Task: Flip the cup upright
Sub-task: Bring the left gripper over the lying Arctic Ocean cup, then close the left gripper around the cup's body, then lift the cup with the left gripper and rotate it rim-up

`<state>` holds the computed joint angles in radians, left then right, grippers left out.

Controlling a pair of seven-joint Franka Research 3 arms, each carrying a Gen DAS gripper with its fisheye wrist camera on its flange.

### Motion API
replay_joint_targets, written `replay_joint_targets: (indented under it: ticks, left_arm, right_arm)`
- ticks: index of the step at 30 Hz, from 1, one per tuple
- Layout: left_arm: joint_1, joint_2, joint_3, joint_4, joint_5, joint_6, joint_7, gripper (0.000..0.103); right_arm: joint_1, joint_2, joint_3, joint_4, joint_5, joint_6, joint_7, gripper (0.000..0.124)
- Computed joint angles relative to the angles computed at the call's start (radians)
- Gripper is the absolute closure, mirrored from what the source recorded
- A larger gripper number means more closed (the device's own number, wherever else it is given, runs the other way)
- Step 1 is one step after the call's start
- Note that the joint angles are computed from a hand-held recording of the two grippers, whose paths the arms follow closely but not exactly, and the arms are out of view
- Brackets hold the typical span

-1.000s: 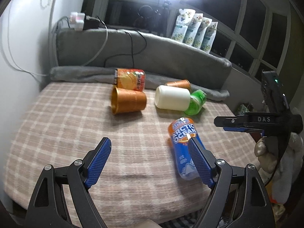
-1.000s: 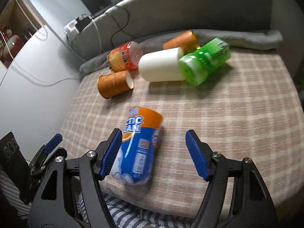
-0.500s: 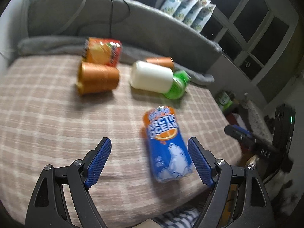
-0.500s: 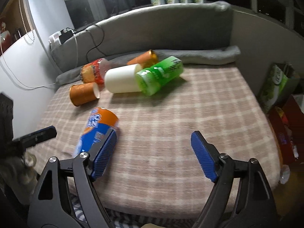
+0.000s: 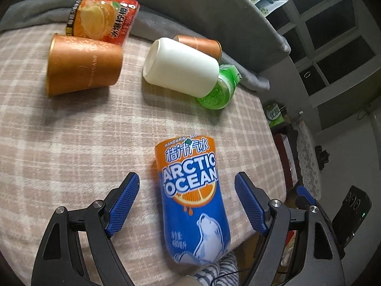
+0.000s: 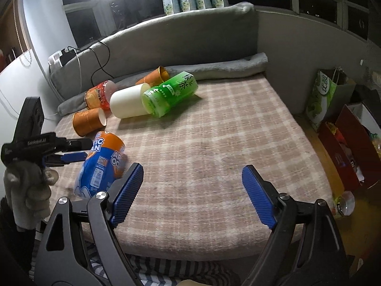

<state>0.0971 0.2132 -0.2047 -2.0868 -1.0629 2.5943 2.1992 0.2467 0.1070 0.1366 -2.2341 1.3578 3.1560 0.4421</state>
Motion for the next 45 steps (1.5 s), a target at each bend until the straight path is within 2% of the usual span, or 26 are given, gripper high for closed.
replay_joint_targets:
  ticks: [8,15,22,28,34,45]
  left_arm:
    - [0.010,0.053,-0.006,0.064,0.068,-0.057,-0.051,0.022]
    - [0.005,0.067,-0.023,0.073,0.146,-0.031,-0.083,0.027]
    - [0.009,0.081,-0.036,0.080,0.194,-0.015,-0.105,0.039]
    - [0.012,0.083,-0.048,0.079,0.223,0.002,-0.108,0.040]
    - [0.019,0.073,-0.059,0.067,0.204,0.022,-0.090,0.042]
    - [-0.004,0.004,-0.062,0.002,0.100,0.141,0.029,0.042]
  right_arm:
    - [0.013,0.001,0.003,0.005,0.106,0.028,-0.107,0.037]
    - [0.017,-0.004,-0.010,0.003,0.134,0.021,-0.124,0.037]
    - [0.022,-0.002,-0.023,0.010,0.179,0.015,-0.159,0.037]
    - [0.025,0.000,-0.031,0.015,0.196,0.012,-0.172,0.037]
    - [0.028,0.002,-0.038,0.021,0.232,0.011,-0.205,0.037]
    - [0.041,0.004,-0.047,0.029,0.268,0.006,-0.244,0.037]
